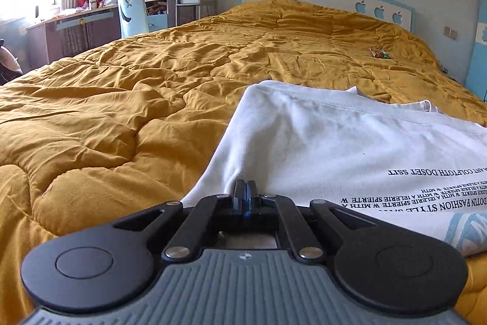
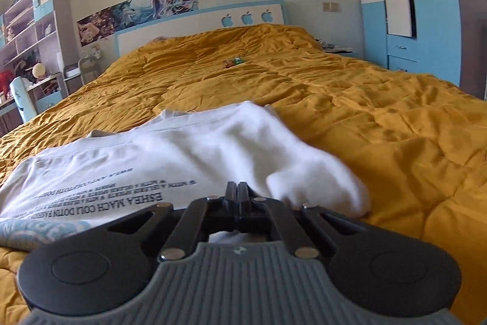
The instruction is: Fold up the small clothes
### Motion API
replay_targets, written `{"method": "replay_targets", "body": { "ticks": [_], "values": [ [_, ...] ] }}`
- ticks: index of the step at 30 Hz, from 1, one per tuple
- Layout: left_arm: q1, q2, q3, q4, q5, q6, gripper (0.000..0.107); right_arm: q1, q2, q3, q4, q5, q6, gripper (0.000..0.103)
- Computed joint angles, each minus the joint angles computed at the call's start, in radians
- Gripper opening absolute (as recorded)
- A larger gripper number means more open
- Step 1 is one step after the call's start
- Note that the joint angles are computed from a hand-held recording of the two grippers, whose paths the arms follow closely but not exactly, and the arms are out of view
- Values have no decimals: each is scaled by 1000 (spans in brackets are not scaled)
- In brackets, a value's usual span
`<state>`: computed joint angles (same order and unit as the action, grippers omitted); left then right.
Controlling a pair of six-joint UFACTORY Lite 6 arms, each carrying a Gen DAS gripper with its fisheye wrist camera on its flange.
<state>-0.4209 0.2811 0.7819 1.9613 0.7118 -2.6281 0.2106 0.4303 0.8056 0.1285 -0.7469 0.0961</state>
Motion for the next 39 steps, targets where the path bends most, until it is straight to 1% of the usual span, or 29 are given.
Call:
{"method": "replay_targets", "body": {
  "ticks": [2,3,4,5,6,7,8,9,10,12,14,16,18,19,21,23,24,25,26,28,31,33,36,39],
  "values": [
    [6,-24,-18,8,-7,-15,3,-45,-6,-14,-21,-13,23,0],
    [6,-41,-22,-33,-5,7,3,-50,-16,-25,7,-19,16,0],
    [6,-42,-12,-116,22,48,3,-49,-24,-33,77,-24,-33,0],
    [27,-48,2,-206,18,99,3,-40,-35,-44,177,-45,-96,0],
    [76,-84,-6,-254,-28,108,2,-52,-57,-58,237,-55,-118,0],
    [123,-146,-33,-260,-101,93,1,-69,-88,-76,275,-54,-116,0],
    [157,-212,-70,-225,-147,44,1,-91,-124,-97,272,-48,-81,0],
    [170,-264,-96,-210,-151,37,0,-117,-162,-119,226,-39,-22,0],
    [150,-312,-116,-202,-119,52,0,-131,-198,-141,182,-40,20,0],
    [108,-384,-138,-152,-101,39,0,-115,-278,-198,89,-70,109,0],
    [63,-414,-122,-94,-133,-5,0,-56,-333,-217,8,-67,172,0],
    [7,-378,-74,-37,-164,-36,2,50,-337,-188,-12,-40,172,0],
    [-62,-313,-27,10,-155,-52,2,153,-313,-159,-32,-26,164,0],
    [-97,-269,5,8,-152,-35,2,199,-287,-137,-50,-20,154,0],
    [-154,-163,99,-63,-191,67,2,286,-226,-92,-60,2,98,0],
    [-194,-94,130,-27,-199,61,2,365,-156,-38,-1,56,-28,0],
    [-217,-52,152,-40,-191,90,2,406,-115,-18,66,71,-114,0],
    [-232,-13,177,-91,-183,151,2,431,-79,-11,101,61,-161,0],
    [-246,27,191,-126,-173,181,2,448,-58,-12,136,41,-206,0],
    [-268,46,176,-107,-136,158,4,450,-31,-8,139,37,-254,0],
    [-286,42,187,-176,-121,244,4,429,-39,-13,120,54,-236,0],
    [-286,39,182,-179,-118,245,7,414,-40,-13,125,67,-226,0],
    [-288,33,175,-186,-113,251,7,391,-56,-31,98,77,-189,0],
    [-295,36,184,-220,-99,287,7,401,-72,-50,140,71,-240,0]
  ]
}}
